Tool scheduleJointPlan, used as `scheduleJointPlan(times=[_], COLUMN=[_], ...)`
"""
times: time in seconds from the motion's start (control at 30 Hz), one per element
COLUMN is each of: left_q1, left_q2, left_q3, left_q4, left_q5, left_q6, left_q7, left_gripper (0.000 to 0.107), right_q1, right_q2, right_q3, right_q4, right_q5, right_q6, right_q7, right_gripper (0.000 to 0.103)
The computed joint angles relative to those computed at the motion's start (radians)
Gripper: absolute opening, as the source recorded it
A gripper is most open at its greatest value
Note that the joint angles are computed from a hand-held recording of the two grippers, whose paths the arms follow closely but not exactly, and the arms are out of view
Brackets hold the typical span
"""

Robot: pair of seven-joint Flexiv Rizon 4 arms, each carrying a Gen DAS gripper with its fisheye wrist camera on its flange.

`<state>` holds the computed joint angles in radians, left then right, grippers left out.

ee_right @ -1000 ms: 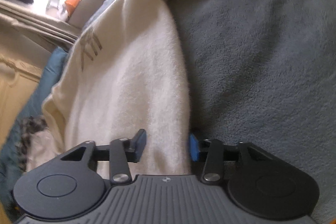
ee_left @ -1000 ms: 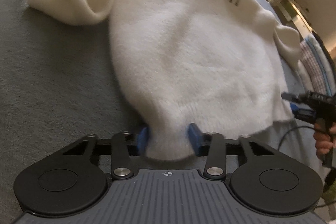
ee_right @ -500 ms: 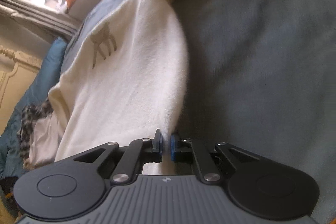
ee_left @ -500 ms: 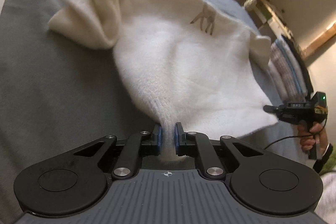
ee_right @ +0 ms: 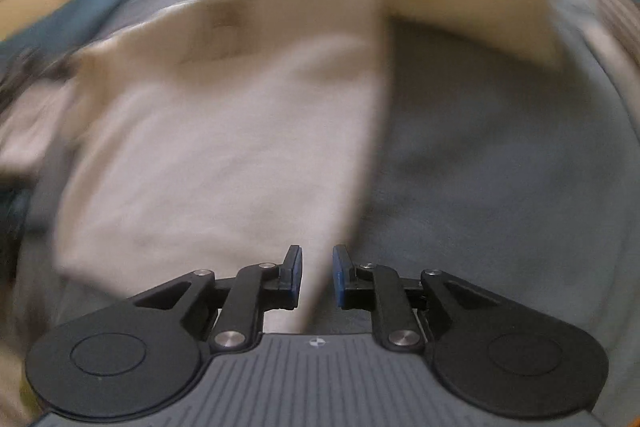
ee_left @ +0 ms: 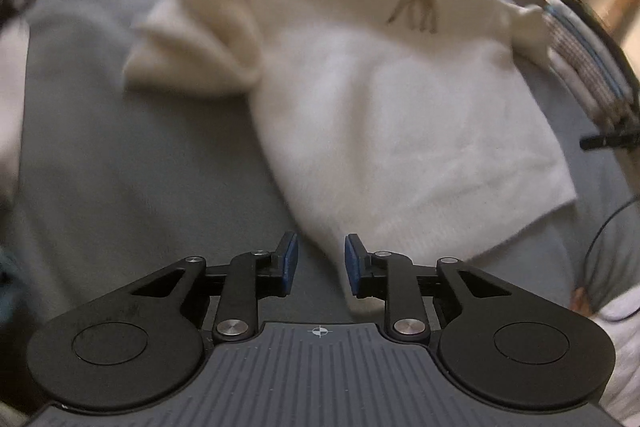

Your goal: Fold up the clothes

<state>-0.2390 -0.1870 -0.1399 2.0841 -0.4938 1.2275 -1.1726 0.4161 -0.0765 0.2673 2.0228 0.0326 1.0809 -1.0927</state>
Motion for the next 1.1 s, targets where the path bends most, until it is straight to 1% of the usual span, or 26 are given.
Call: scheduleJointPlan(times=[0.07, 0.1, 0.13, 0.2, 0.27, 0.33, 0.37, 0.4, 0.43, 0.47, 0.5, 0.53, 0.6, 0.67, 0.7, 0.73, 0.83, 0.97, 1.1], left_q1=[0.001, 0.000, -0.005, -0.022, -0.039, -0.046, -0.050, -0.053, -0.057, -0.064, -0.070, -0.076, -0.079, -0.082, -0.082, -0.078, -0.069, -0.079, -0.076], left_q2=[-0.019, -0.029, -0.040, -0.060, -0.067, -0.057, -0.056, -0.055, -0.057, -0.064, -0.070, -0.077, -0.084, -0.089, -0.089, -0.088, -0.080, -0.084, -0.094], left_q3=[-0.033, -0.049, -0.065, -0.081, -0.084, -0.090, -0.091, -0.093, -0.094, -0.092, -0.090, -0.088, -0.090, -0.088, -0.089, -0.094, -0.108, -0.099, -0.098], left_q4=[-0.009, -0.014, -0.019, -0.024, -0.021, -0.002, 0.003, 0.008, 0.012, 0.008, 0.003, -0.001, -0.002, -0.003, -0.002, 0.002, 0.013, 0.006, -0.007], left_q5=[-0.025, -0.036, -0.044, -0.035, -0.003, 0.008, 0.011, 0.012, 0.014, 0.025, 0.036, 0.047, 0.060, 0.074, 0.078, 0.075, 0.056, 0.072, 0.077], left_q6=[0.023, 0.027, 0.027, 0.037, 0.049, 0.059, 0.062, 0.070, 0.078, 0.083, 0.088, 0.093, 0.100, 0.105, 0.108, 0.112, 0.125, 0.138, 0.149], left_q7=[0.091, 0.134, 0.173, 0.228, 0.266, 0.305, 0.319, 0.331, 0.339, 0.335, 0.331, 0.326, 0.320, 0.308, 0.304, 0.305, 0.307, 0.281, 0.248], left_gripper=[0.026, 0.026, 0.026, 0.026, 0.026, 0.027, 0.031, 0.037, 0.040, 0.043, 0.045, 0.045, 0.047, 0.047, 0.047, 0.047, 0.047, 0.047, 0.047], right_q1=[0.003, 0.014, 0.032, 0.070, 0.108, 0.143, 0.161, 0.173, 0.181, 0.187, 0.192, 0.209, 0.251, 0.259, 0.261, 0.253, 0.221, 0.197, 0.153], right_q2=[-0.038, -0.066, -0.097, -0.153, -0.189, -0.205, -0.207, -0.208, -0.209, -0.209, -0.209, -0.214, -0.228, -0.239, -0.246, -0.250, -0.255, -0.274, -0.278], right_q3=[0.045, 0.063, 0.075, 0.089, 0.092, 0.086, 0.078, 0.070, 0.063, 0.057, 0.053, 0.037, -0.007, -0.020, -0.019, -0.009, 0.021, 0.033, 0.066], right_q4=[-0.083, -0.118, -0.147, -0.191, -0.211, -0.205, -0.194, -0.183, -0.174, -0.165, -0.157, -0.144, -0.118, -0.104, -0.103, -0.109, -0.130, -0.170, -0.215], right_q5=[0.151, 0.176, 0.168, 0.122, 0.055, -0.024, -0.069, -0.108, -0.142, -0.171, -0.197, -0.247, -0.380, -0.455, -0.473, -0.462, -0.395, -0.322, -0.194], right_q6=[-0.028, -0.046, -0.058, -0.088, -0.112, -0.112, -0.102, -0.083, -0.064, -0.048, -0.032, -0.014, 0.019, 0.050, 0.061, 0.066, 0.079, 0.090, 0.088], right_q7=[-0.245, -0.342, -0.410, -0.502, -0.558, -0.589, -0.595, -0.599, -0.602, -0.603, -0.601, -0.580, -0.508, -0.486, -0.474, -0.469, -0.464, -0.424, -0.393], right_gripper=[0.018, 0.018, 0.018, 0.018, 0.018, 0.018, 0.020, 0.025, 0.033, 0.034, 0.034, 0.034, 0.034, 0.030, 0.024, 0.017, 0.009, 0.006, 0.006])
